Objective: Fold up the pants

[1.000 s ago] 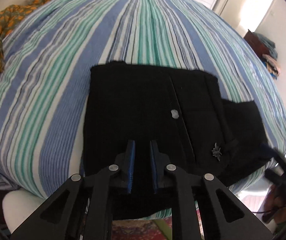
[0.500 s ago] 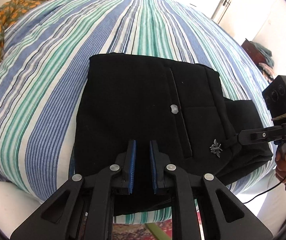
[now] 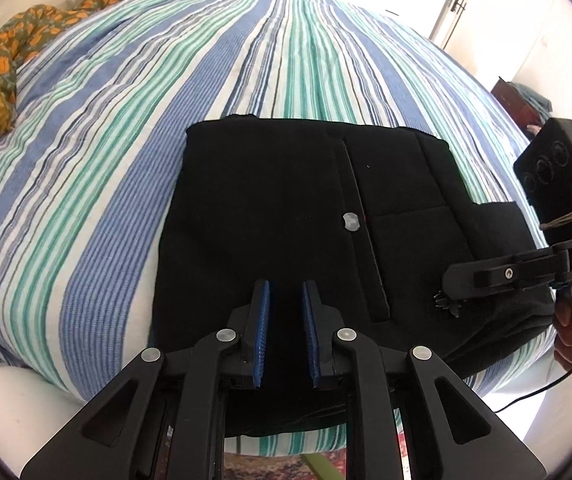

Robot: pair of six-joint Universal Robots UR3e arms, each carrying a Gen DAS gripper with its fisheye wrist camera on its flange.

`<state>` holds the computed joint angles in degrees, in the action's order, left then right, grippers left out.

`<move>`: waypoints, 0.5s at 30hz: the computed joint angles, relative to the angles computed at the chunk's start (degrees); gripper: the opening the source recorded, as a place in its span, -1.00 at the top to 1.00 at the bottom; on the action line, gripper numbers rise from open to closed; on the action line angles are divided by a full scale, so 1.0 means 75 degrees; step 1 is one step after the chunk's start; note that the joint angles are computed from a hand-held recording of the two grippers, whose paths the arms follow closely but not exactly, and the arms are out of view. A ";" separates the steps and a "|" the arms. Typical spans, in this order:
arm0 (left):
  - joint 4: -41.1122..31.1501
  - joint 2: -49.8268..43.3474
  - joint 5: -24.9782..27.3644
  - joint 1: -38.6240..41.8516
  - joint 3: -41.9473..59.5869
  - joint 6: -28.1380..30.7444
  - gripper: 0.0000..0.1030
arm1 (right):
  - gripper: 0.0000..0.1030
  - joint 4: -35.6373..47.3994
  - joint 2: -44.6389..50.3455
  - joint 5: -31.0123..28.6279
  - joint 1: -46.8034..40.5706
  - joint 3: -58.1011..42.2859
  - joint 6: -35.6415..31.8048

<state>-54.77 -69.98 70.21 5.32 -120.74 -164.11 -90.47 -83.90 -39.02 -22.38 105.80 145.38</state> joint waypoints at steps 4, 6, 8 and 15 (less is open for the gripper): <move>-0.1558 0.1150 -0.1228 0.1448 0.0563 0.0500 -0.16 | 0.57 0.0331 -0.0913 0.1062 -0.0335 0.0218 -0.0514; -0.1959 0.1496 -0.1528 0.1898 0.0810 0.0777 -0.20 | 0.57 0.1224 -0.1481 0.1233 -0.0716 -0.0062 -0.0998; -0.2404 0.1650 -0.1692 0.2153 0.1085 0.1031 -0.20 | 0.57 0.2513 -0.1940 0.1284 -0.1199 -0.0512 -0.1809; -0.2331 0.1644 -0.1476 0.1154 0.0967 0.0837 -0.20 | 0.57 0.7425 -0.2996 0.0041 -0.3984 -0.1929 -0.5633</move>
